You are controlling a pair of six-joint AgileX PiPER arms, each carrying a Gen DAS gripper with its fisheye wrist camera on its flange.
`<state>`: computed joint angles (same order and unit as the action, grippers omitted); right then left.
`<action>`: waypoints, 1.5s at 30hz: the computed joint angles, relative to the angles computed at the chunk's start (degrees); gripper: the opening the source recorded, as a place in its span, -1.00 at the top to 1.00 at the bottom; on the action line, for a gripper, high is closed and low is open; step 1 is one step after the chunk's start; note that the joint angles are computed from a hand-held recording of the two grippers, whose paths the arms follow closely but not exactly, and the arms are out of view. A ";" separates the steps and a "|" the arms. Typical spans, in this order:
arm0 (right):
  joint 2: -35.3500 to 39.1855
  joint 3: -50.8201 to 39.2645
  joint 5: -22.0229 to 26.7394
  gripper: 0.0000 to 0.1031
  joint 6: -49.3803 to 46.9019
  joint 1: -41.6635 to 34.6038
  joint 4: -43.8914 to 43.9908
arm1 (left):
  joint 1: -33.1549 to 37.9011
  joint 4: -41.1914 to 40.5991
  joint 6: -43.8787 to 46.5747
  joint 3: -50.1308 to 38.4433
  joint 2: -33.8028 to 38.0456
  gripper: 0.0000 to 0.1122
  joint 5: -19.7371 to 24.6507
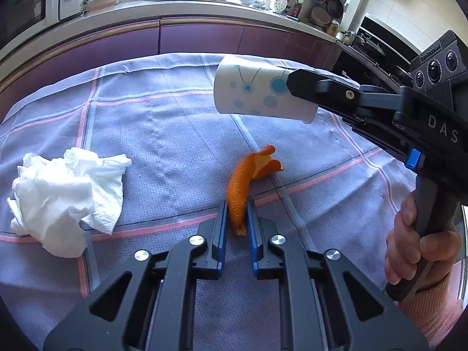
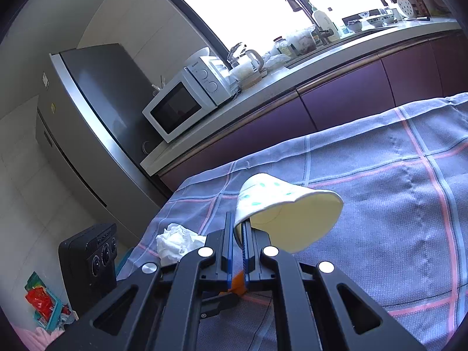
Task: Collect trash
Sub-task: 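Carry the orange peel and paper cup toward the teal bin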
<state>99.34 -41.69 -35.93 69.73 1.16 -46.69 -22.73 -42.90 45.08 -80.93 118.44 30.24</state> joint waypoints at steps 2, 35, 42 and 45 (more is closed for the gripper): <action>-0.30 0.11 -0.08 0.91 -0.18 0.15 0.35 | 0.60 -2.30 2.42 1.79 -1.02 0.77 -0.08; 1.98 -14.70 10.88 0.91 1.98 23.90 -3.09 | 43.97 -29.52 42.76 31.78 -24.95 0.77 14.17; 6.92 -22.50 12.68 0.91 9.36 28.61 -11.21 | 49.92 -30.60 45.38 33.80 -26.37 0.77 12.80; 9.06 -25.48 13.18 0.91 12.85 30.38 -14.73 | 52.53 -30.71 46.20 34.28 -26.43 0.77 13.54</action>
<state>108.40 -67.17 -22.75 82.58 31.54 -61.43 29.80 -73.61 91.28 -46.65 92.01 43.78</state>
